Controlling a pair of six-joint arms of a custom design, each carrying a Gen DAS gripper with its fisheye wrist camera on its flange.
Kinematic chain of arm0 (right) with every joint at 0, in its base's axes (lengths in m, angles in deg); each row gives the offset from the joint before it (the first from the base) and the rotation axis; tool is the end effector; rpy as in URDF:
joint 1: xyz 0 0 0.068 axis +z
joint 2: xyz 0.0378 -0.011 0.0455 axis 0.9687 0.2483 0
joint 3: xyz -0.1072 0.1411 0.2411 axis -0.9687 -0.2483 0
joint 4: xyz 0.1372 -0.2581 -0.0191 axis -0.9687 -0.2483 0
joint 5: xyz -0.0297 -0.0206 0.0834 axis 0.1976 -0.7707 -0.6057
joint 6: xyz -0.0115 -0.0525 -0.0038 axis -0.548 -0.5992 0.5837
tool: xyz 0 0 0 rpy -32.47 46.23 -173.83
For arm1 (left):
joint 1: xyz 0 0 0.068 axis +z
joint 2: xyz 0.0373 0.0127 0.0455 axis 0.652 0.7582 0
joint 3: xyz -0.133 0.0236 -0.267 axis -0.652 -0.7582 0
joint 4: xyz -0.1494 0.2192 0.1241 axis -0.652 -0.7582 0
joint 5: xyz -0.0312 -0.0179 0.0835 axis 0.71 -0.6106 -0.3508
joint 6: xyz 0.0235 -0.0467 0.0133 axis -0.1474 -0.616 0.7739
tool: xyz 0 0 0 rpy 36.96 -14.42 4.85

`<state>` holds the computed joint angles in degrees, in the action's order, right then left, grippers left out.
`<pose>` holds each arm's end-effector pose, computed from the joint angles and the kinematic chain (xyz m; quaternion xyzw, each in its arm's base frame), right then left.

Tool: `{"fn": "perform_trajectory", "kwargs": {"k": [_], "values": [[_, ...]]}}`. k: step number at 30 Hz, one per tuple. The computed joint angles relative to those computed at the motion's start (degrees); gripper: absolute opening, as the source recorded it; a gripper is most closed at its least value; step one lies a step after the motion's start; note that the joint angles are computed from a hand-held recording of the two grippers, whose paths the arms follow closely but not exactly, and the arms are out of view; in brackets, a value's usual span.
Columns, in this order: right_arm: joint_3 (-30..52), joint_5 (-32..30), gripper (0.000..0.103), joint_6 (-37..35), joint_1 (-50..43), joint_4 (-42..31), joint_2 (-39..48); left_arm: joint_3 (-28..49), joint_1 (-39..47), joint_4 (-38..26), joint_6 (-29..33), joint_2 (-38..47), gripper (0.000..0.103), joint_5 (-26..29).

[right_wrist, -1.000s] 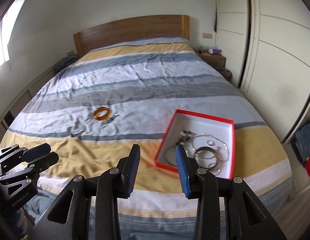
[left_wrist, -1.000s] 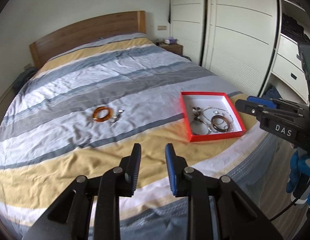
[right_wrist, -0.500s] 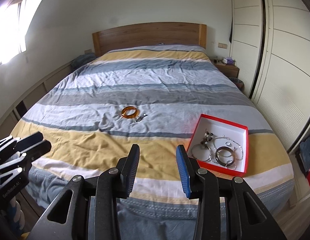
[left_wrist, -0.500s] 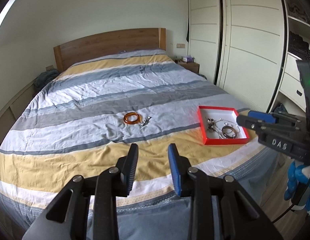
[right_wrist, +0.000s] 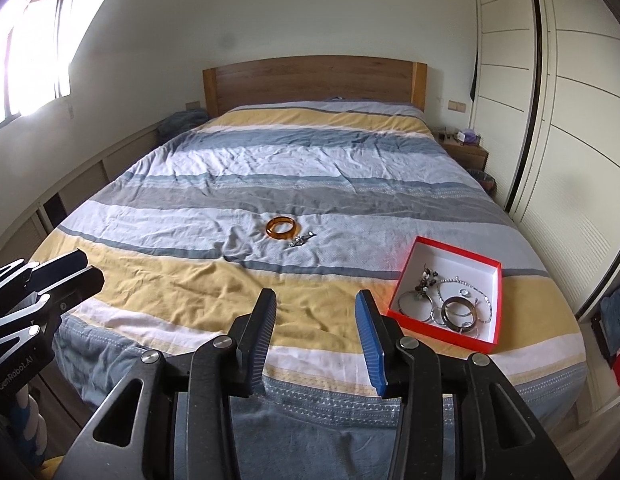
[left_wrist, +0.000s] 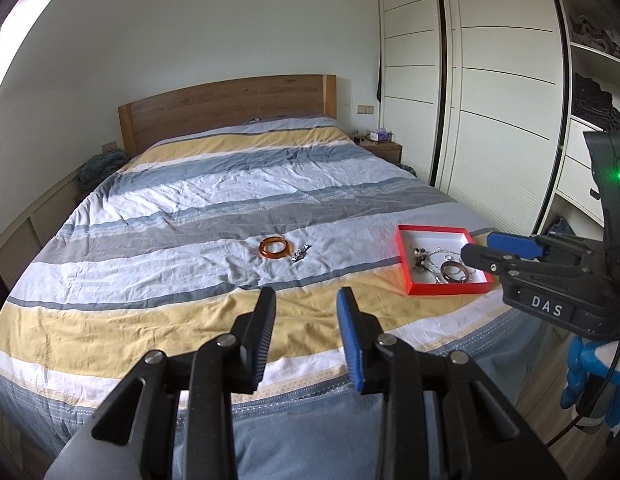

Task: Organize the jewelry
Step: 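Reach the right tool to the silver watch while the left tool reaches the amber bangle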

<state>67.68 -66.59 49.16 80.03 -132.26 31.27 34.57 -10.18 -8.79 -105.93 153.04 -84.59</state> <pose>0.3213 0.0391 0.4848 -0.2684 0.8607 0.1352 0.4110 0.2013 -0.2041 0.4884 -0.1048 0.8713 0.0702 0.4743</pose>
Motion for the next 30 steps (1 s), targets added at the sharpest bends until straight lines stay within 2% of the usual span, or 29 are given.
{"fn": "perform_trajectory", "kwargs": {"k": [8,15,21,25,30], "values": [[-0.4,0.7,0.041,-0.1,1.1,0.2,-0.2,-0.6,0.1,0.1,-0.4,-0.6,0.031,-0.2],[-0.6,1.6,0.042,0.0,2.2,0.1,1.7,-4.7,3.9,3.7,1.6,-1.6,0.033,4.0],[-0.2,3.4,0.042,0.1,3.9,0.5,6.1,-13.6,12.8,9.6,4.3,-4.8,0.033,12.0],[2.7,4.4,0.042,0.2,5.1,0.5,11.4,-19.3,20.9,14.8,8.9,-5.7,0.033,17.8],[13.3,4.4,0.041,1.2,6.5,-1.0,23.2,-21.8,32.1,21.3,15.1,-2.3,0.033,25.5]]}}
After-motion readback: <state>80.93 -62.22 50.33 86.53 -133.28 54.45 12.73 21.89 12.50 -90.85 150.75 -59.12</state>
